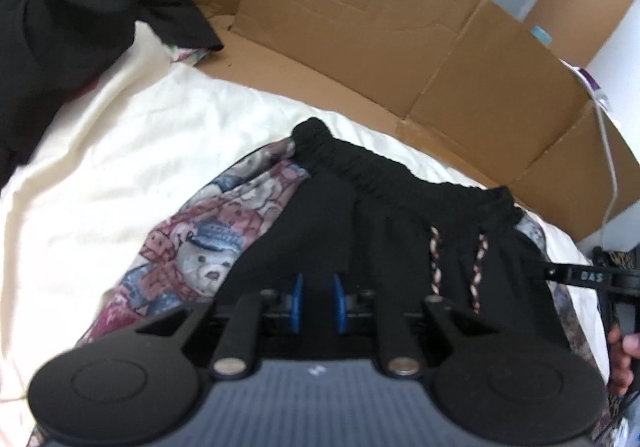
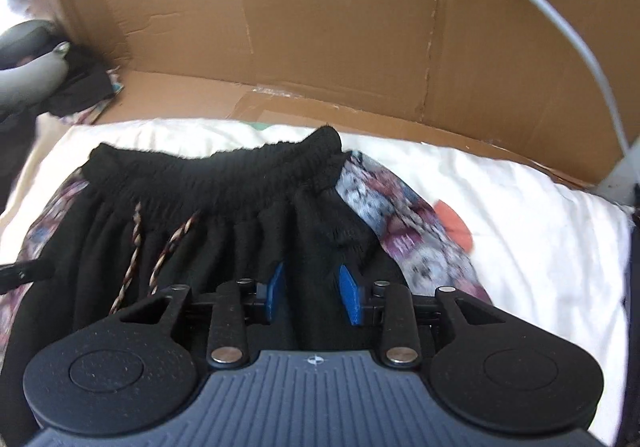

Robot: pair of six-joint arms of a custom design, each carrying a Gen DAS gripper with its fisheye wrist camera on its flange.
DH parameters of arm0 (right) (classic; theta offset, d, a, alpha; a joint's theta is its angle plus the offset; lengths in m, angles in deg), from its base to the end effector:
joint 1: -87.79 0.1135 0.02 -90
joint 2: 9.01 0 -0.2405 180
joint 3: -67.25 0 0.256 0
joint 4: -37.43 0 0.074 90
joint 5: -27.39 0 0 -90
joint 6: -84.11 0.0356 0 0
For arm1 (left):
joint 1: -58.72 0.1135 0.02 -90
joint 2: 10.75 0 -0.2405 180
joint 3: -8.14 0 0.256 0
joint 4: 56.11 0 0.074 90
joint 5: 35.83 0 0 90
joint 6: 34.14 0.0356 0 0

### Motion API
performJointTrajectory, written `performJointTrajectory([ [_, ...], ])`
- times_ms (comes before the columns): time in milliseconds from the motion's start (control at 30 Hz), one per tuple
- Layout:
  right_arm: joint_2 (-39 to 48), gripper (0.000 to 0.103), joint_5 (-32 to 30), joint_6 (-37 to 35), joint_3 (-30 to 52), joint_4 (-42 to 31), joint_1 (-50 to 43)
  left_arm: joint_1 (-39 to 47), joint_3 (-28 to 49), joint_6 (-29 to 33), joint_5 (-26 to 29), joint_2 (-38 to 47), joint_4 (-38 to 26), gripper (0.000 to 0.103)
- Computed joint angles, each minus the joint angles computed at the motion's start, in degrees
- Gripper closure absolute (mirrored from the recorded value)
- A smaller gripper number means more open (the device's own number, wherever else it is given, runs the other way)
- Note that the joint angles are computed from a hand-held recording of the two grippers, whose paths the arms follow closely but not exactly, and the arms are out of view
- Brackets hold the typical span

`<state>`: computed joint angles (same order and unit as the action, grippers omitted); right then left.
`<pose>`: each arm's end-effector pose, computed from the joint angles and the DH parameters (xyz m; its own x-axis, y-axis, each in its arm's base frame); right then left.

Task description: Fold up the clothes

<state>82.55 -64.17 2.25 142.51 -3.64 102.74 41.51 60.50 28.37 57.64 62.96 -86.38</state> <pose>0.3199 0.0864 0.1898 -0.8440 -0.0789 -0.5305 -0.1541 0.9831 0.0990 0.2467 -0.0787 0.1653 -0.8172 -0.2292 -0.5289 -0.0518 0.9430 -0.3287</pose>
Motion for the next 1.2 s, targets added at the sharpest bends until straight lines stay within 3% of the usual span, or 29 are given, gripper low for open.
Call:
performJointTrajectory([
  [133, -9.0, 0.062, -2.3, -2.3, -3.1, -6.4, -1.1, -1.6, -2.0, 0.0, -1.2, -4.8, -3.6, 0.082],
  [167, -11.8, 0.057, -2.9, -2.6, -4.2, -7.6, -1.4, -2.5, -2.6, -0.3, -2.2, -6.9, -5.2, 0.080],
  [233, -17.2, 0.047, -4.0, -3.4, -6.0, -10.3, -2.2, -4.2, -3.6, -0.5, -3.8, -11.5, -8.4, 0.070],
  [467, -34.6, 0.036, -8.0, -6.5, -11.7, -19.5, -8.2, -9.8, -2.6, -1.8, -7.0, -23.0, -20.1, 0.046],
  [833, -60.8, 0.036, -18.5, -22.8, -26.0, -34.5, -29.0, -20.5, -1.5, -6.4, -13.9, -30.2, -31.6, 0.045],
  [900, -63.6, 0.036, -22.1, -22.7, -27.8, -36.9, -35.1, -20.3, -0.9, -5.5, -14.7, -31.9, -35.1, 0.045],
  [967, -68.0, 0.035, -21.7, -17.7, -29.4, -39.6, -38.4, -18.0, -0.6, -3.7, -13.9, -34.9, -39.0, 0.045],
  [1100, -69.5, 0.035, -25.2, -27.8, -28.5, -46.9, -43.1, -10.1, -1.2, 0.5, -12.2, -42.2, -46.6, 0.044],
  [1200, -67.7, 0.035, -29.5, -36.5, -27.5, -51.5, -52.1, -3.9, -1.8, 3.0, -11.5, -49.1, -53.4, 0.044],
])
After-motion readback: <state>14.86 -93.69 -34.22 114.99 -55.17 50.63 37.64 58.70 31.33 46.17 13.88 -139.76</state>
